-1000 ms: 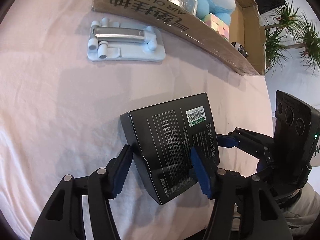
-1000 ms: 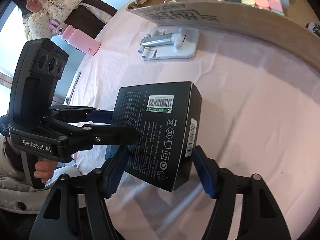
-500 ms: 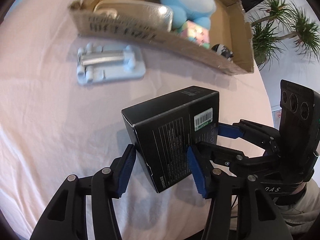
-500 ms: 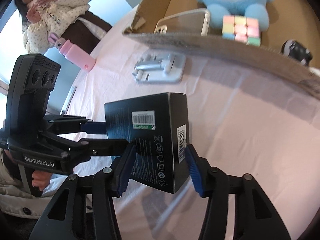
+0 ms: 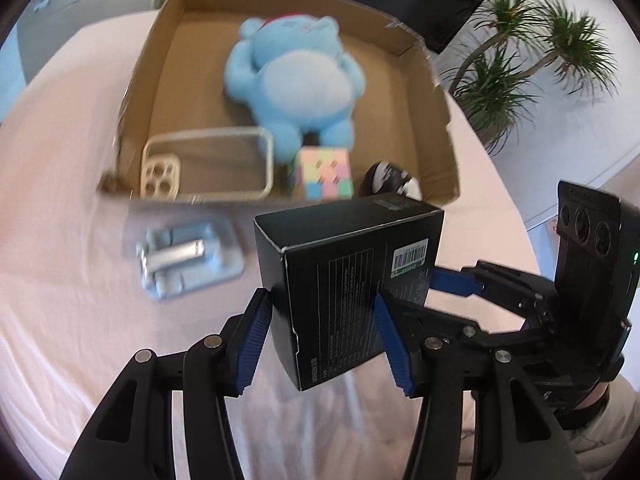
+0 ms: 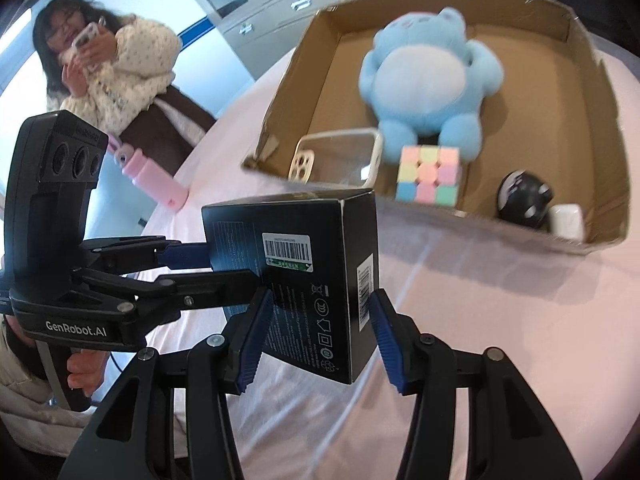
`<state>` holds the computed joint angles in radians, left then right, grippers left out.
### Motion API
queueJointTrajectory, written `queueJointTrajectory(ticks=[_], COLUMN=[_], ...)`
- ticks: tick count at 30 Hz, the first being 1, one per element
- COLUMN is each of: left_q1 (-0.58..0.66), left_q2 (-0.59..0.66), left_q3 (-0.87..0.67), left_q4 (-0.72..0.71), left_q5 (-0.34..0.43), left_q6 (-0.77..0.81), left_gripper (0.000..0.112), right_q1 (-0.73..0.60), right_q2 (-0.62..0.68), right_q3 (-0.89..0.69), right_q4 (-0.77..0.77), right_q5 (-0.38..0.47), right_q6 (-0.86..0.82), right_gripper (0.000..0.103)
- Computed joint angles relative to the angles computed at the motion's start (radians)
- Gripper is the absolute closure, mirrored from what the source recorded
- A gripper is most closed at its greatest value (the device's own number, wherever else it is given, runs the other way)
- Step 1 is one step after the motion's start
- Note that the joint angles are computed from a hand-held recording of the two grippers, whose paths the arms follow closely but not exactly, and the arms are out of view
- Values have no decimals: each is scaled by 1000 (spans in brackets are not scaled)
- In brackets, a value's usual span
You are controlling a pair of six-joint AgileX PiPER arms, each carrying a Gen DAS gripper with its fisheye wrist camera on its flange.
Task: Organize objects
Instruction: 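Carry the black box into the cardboard box and release it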
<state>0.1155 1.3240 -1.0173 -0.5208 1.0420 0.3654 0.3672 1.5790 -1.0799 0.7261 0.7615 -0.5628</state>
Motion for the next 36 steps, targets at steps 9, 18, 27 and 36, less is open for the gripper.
queueJointTrajectory(ticks=[9,18,27,36], left_q1=[-112,-225,-273,-294], left_q2=[102,260,401,570], left_q3=[-206,-406,-618,-879], left_q4=[26,48,68,91], left_q5=[10,-9,22,83], left_q6=[-57,-106,-142,-178], left_gripper=[61,61,61,61], right_q1=[-55,-136,-182,-205], right_q2=[-20,8,69,172], right_q3=[-60,-124,-243,-396], right_q4=[-94,-120,-158,-206], right_q5=[-8,-1,7,22], right_q6=[85,125,168,210], right_gripper=[55,55,55,55])
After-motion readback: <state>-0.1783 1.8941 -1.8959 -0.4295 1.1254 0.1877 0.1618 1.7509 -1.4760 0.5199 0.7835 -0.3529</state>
